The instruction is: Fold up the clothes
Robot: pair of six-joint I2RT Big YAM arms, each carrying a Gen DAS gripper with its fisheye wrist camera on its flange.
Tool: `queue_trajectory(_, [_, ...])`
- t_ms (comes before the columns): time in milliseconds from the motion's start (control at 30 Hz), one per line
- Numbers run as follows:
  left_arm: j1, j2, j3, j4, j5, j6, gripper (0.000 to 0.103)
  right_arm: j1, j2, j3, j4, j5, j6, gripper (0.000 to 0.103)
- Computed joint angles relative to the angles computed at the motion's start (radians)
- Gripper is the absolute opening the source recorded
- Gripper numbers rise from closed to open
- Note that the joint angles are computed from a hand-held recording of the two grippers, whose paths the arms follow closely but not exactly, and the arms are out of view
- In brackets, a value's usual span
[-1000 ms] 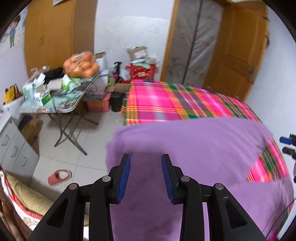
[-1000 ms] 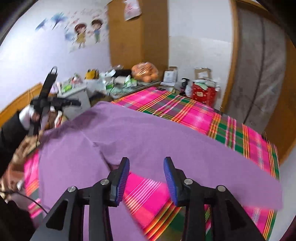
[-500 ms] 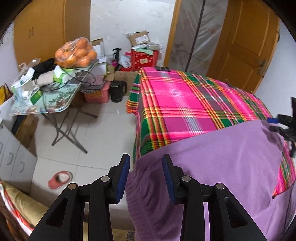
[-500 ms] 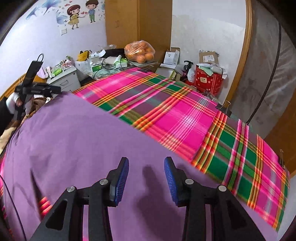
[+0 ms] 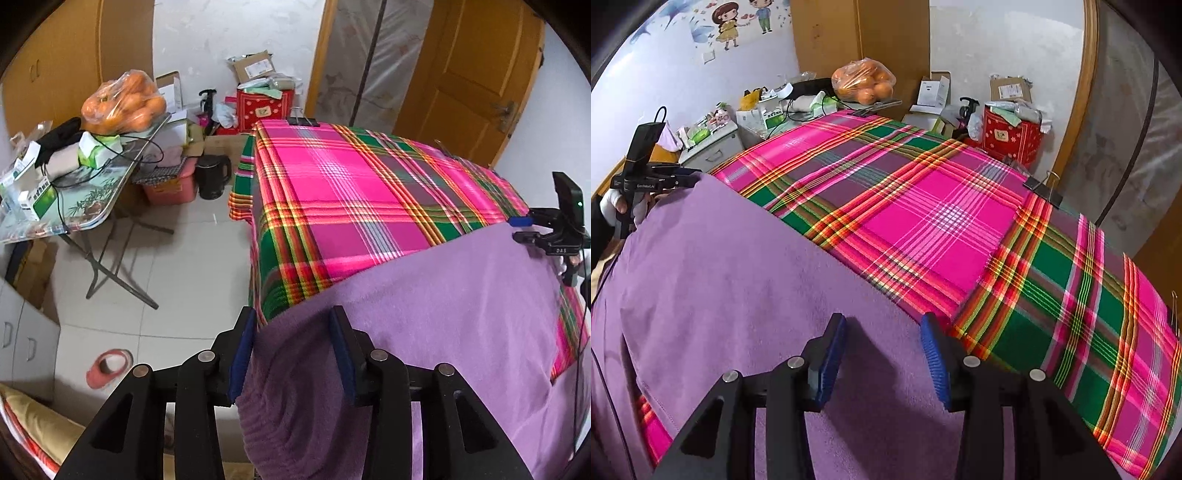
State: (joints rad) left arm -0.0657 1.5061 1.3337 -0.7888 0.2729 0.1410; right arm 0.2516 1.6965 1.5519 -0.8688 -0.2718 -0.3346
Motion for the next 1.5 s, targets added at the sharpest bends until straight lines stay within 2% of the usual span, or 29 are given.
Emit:
queue_trajectory(133, [-0.01, 0.027, 0.031, -0.016, -0.02, 0.005, 0.043, -0.002, 0.015, 0.029, -0.032, 0.004, -0.011, 0.043])
queue_trajectory(233, [-0.017, 0.028, 0.022, 0.016, -0.023, -0.002, 0.043, -0.004, 0.027, 0.04, -0.042, -0.002, -0.008, 0.043])
queue_trajectory(300, [-0.027, 0.017, 0.005, 0.042, -0.039, 0.005, 0.029, -0.005, 0.025, 0.035, -0.033, -0.006, 0.005, 0.028])
queue_trajectory(333, [-0.033, 0.009, -0.005, 0.055, -0.049, 0.012, 0.028, -0.005, 0.023, 0.033, -0.03, -0.006, 0.012, 0.005])
queue_trajectory(367, [-0.039, 0.002, -0.015, 0.067, -0.061, 0.019, 0.02, -0.002, 0.019, 0.029, -0.028, 0.004, 0.016, 0.004])
queue_trajectory(400, [-0.045, -0.004, -0.02, 0.072, -0.082, 0.019, 0.001, 0.006, 0.013, 0.024, -0.023, 0.026, 0.015, 0.004])
queue_trajectory(500, [-0.053, -0.025, -0.026, 0.064, -0.105, 0.009, 0.002, 0.028, -0.017, 0.004, -0.001, 0.084, 0.022, 0.004])
queue_trajectory(667, [-0.06, -0.111, -0.071, 0.112, -0.12, -0.013, 0.002, 0.049, -0.126, -0.052, 0.054, 0.123, 0.061, 0.004])
queue_trajectory(933, [-0.043, -0.361, -0.206, 0.167, -0.053, -0.067, 0.001, 0.102, -0.409, -0.234, 0.117, 0.151, 0.134, 0.004])
queue_trajectory(1100, [-0.026, -0.599, -0.36, 0.196, 0.011, -0.116, 0.002, 0.177, -0.638, -0.391, 0.13, 0.198, 0.215, 0.004])
queue_trajectory(1200, [-0.022, -0.759, -0.462, 0.186, 0.039, -0.161, 0.002, 0.258, -0.781, -0.493, 0.113, 0.268, 0.28, 0.004])
queue_trajectory(1333, [-0.033, -0.943, -0.585, 0.142, 0.041, -0.232, 0.002, 0.403, -0.949, -0.635, 0.063, 0.372, 0.419, 0.004])
queue_trajectory(1500, [-0.061, -1.06, -0.683, 0.053, -0.021, -0.324, 0.003, 0.496, -1.099, -0.806, 0.036, 0.4, 0.666, 0.004])
